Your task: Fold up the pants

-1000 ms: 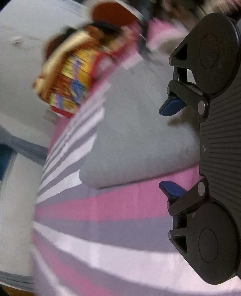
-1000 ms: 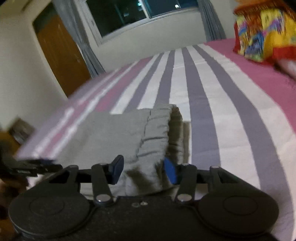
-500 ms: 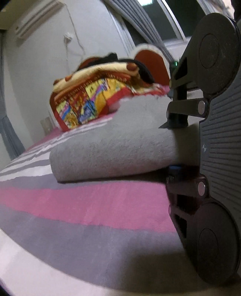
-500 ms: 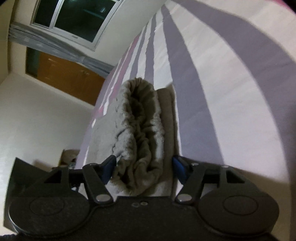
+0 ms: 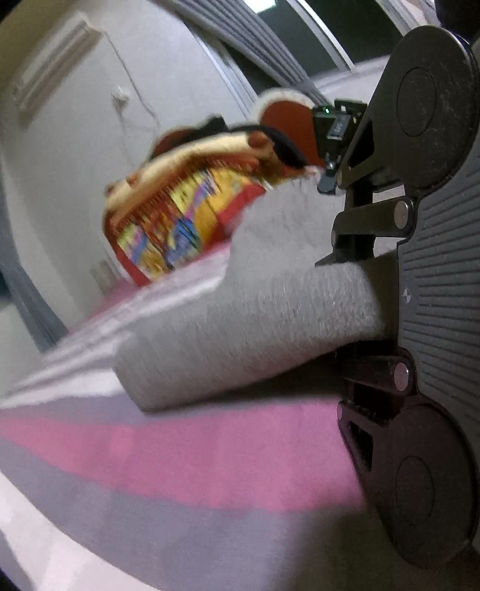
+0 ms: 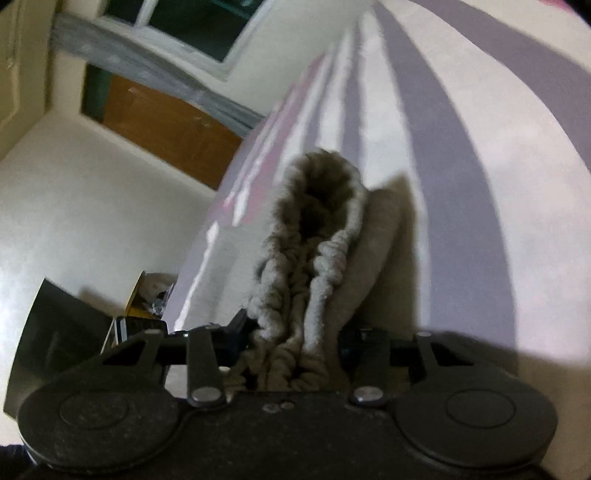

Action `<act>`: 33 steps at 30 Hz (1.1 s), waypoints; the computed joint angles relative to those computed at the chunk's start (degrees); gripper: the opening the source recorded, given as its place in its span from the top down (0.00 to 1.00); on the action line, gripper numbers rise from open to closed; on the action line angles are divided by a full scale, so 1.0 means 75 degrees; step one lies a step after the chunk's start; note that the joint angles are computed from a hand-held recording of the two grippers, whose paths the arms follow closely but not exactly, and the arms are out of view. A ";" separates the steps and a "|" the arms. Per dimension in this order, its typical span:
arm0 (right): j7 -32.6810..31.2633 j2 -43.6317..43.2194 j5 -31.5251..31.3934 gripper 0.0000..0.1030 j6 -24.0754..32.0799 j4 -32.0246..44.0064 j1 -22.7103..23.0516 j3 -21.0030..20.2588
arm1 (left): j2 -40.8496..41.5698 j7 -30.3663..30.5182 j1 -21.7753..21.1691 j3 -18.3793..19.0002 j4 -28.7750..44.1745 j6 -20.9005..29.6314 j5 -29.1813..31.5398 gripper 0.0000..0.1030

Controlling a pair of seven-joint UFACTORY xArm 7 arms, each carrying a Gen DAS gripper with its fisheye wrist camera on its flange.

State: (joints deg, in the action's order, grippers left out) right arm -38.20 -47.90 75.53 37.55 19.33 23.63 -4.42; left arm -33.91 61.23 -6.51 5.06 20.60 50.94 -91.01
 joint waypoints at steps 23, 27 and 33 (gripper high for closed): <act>-0.1306 0.6228 0.1303 0.59 0.0219 0.5123 -0.0860 0.0893 | 0.4844 -0.0119 0.1216 -0.0292 0.5016 -0.0505 0.0630 0.75; -0.1603 0.6330 0.2007 0.54 0.0612 0.4711 -0.1329 0.1105 | 0.5182 0.0330 0.1563 -0.0390 0.4926 -0.0092 0.0046 0.70; -0.0668 0.5932 0.0834 0.25 -0.0528 0.4683 -0.1279 0.1496 | 0.4393 0.0288 0.1356 -0.0651 0.4348 -0.1395 0.0549 0.42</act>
